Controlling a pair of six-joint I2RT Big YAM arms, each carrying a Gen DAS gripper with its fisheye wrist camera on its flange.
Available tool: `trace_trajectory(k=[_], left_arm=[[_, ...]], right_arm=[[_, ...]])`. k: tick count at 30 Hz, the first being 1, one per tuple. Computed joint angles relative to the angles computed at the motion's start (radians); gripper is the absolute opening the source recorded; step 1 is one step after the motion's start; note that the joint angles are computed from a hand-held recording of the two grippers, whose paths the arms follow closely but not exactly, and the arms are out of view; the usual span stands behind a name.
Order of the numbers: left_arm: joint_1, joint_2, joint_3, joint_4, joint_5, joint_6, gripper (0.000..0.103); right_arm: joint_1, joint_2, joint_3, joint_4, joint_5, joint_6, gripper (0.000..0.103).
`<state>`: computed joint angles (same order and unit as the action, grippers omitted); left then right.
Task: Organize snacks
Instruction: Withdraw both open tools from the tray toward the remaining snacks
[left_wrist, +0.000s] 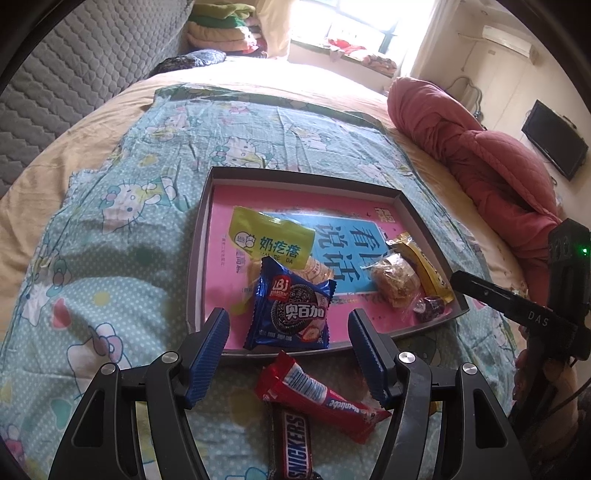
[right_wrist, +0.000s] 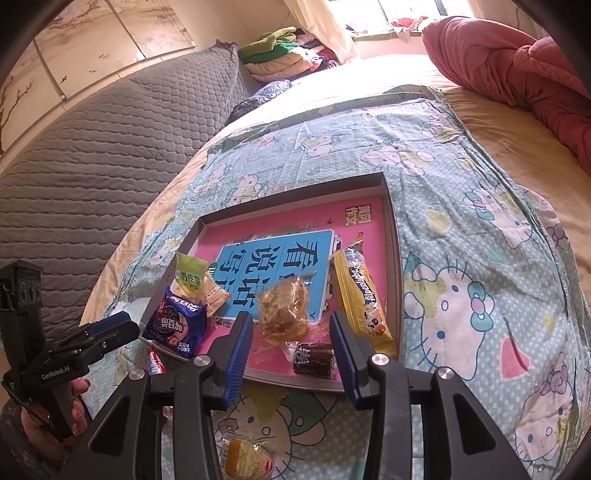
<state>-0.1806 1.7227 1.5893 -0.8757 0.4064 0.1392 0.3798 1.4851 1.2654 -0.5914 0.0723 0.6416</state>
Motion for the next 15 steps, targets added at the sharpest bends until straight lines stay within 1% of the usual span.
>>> trace_trajectory(k=[8, 15], left_arm=[[0.006, -0.014, -0.01, -0.025, -0.013, -0.001, 0.069], [0.003, -0.034, -0.024, -0.026, -0.029, 0.014, 0.069]], right_arm=[[0.006, -0.013, -0.003, 0.008, -0.005, -0.007, 0.043], [0.01, -0.018, -0.007, 0.011, -0.01, -0.009, 0.043]])
